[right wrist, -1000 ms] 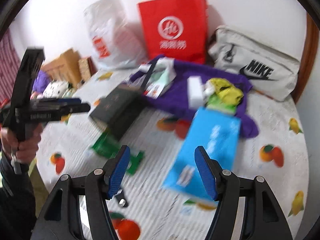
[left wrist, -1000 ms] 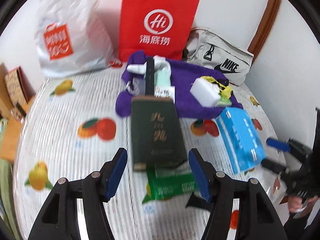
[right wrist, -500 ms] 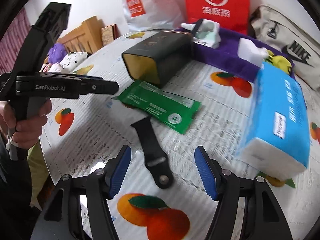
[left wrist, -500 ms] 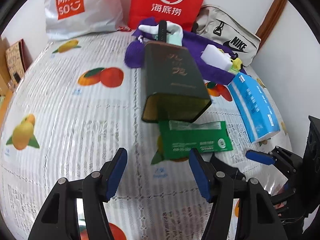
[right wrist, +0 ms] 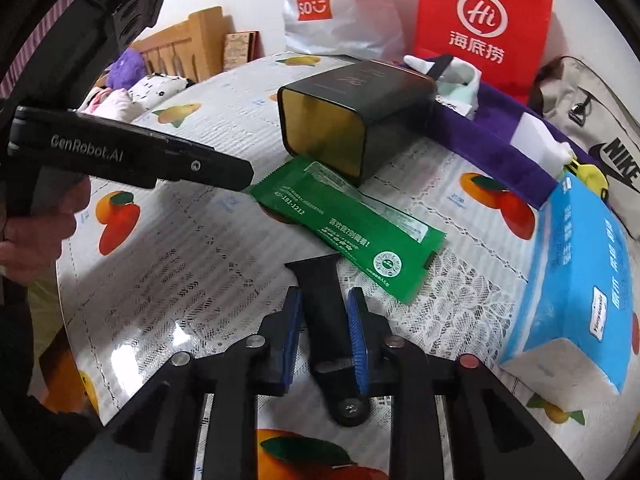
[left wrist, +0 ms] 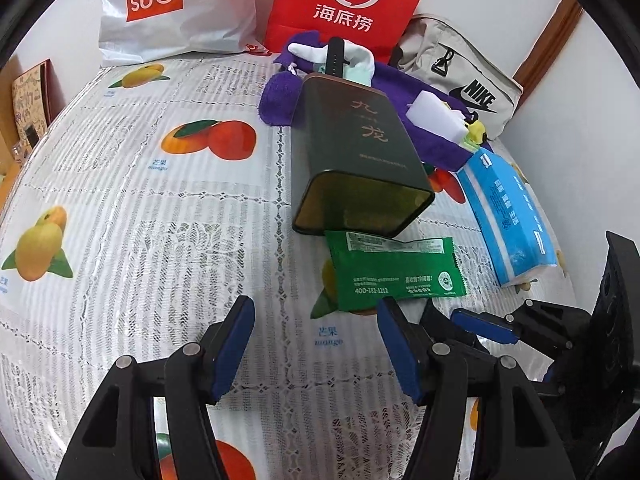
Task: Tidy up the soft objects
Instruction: 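Close the right gripper on the black watch strap lying on the bed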
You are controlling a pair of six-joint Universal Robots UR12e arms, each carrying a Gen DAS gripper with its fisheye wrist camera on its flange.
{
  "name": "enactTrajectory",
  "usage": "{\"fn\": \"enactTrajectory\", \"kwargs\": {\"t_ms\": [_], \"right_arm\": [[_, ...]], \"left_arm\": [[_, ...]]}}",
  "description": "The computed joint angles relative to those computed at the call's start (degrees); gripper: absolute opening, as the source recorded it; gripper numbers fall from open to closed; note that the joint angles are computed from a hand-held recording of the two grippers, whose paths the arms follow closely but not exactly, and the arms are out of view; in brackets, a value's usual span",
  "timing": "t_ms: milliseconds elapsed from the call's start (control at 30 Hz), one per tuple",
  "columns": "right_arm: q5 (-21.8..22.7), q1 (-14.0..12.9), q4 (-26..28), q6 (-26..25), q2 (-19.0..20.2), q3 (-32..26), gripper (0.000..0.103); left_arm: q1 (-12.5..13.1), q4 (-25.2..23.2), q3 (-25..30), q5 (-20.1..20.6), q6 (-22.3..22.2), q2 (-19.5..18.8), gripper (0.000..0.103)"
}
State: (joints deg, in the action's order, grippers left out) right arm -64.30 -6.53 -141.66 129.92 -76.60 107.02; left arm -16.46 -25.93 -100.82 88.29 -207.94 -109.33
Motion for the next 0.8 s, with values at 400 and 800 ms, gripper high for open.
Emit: {"fn": "enactTrajectory", "kwargs": {"t_ms": [400,800], "right_arm": [[0.5,-0.4,-0.3,0.7,-0.4,0.7,0.022],[-3.5,-6.1,-3.2,5.4,-3.0,3.6,0.021]], "left_arm": [[-0.7,0.3,1.7,-0.9,2.5,-1.8,0.062],[-2.8,1.4,3.9,-1.4,6.3,-3.8,0.060]]}}
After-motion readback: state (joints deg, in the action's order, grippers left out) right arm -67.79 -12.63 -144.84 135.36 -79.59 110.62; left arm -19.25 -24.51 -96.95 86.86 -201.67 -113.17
